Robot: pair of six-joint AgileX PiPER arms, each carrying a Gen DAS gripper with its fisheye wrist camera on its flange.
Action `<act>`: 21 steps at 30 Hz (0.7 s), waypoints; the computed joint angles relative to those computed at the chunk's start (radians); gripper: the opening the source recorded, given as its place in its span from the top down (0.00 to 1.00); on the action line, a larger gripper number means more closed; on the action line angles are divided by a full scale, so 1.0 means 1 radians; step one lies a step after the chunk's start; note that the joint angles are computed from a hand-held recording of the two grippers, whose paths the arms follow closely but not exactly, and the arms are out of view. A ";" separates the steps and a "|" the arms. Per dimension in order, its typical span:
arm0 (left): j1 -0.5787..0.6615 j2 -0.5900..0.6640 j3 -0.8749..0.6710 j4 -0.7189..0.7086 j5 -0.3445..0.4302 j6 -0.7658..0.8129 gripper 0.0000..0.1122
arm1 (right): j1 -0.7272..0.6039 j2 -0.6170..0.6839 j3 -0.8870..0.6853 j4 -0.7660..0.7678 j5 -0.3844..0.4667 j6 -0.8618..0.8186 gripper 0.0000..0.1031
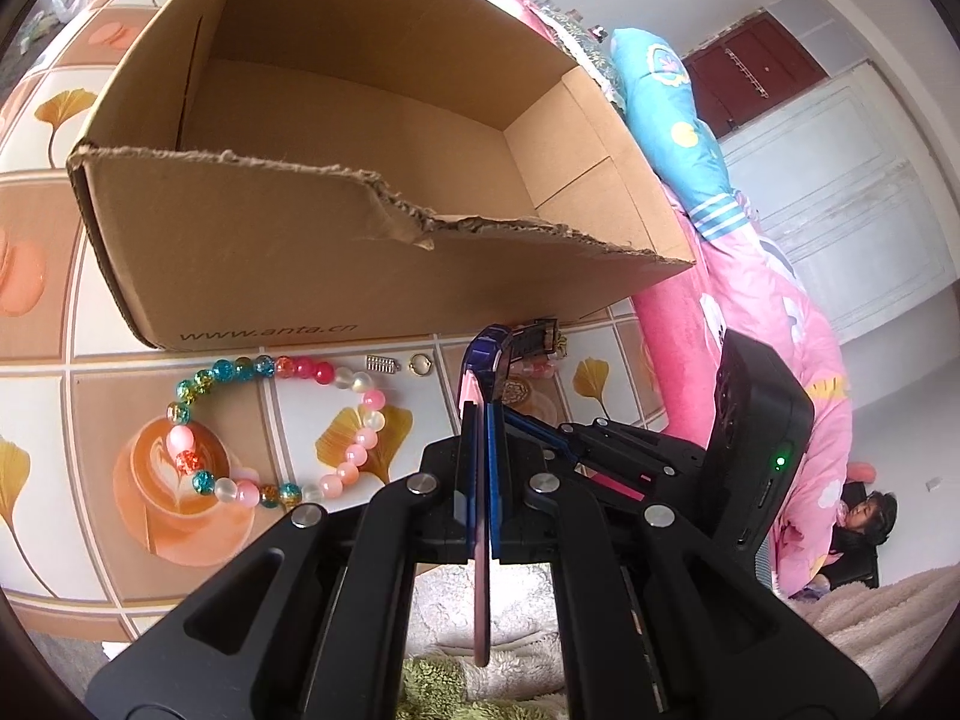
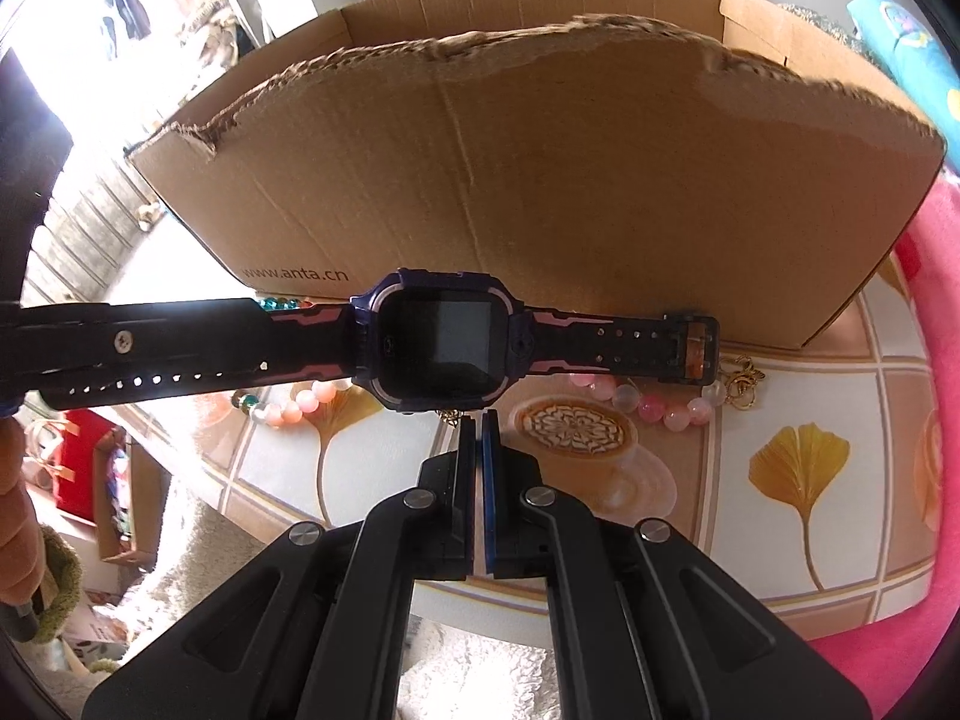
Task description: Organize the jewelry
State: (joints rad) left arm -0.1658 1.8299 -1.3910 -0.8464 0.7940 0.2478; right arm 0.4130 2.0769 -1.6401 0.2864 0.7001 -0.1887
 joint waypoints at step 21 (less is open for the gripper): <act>-0.018 0.007 -0.066 0.018 0.032 -0.095 0.98 | -0.104 -0.063 0.186 0.498 -0.122 -0.508 0.77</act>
State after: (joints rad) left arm -0.1839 1.8374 -1.4570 -0.8288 0.8259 0.1530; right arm 0.3093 2.0137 -1.4540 0.7849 0.5784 -0.6970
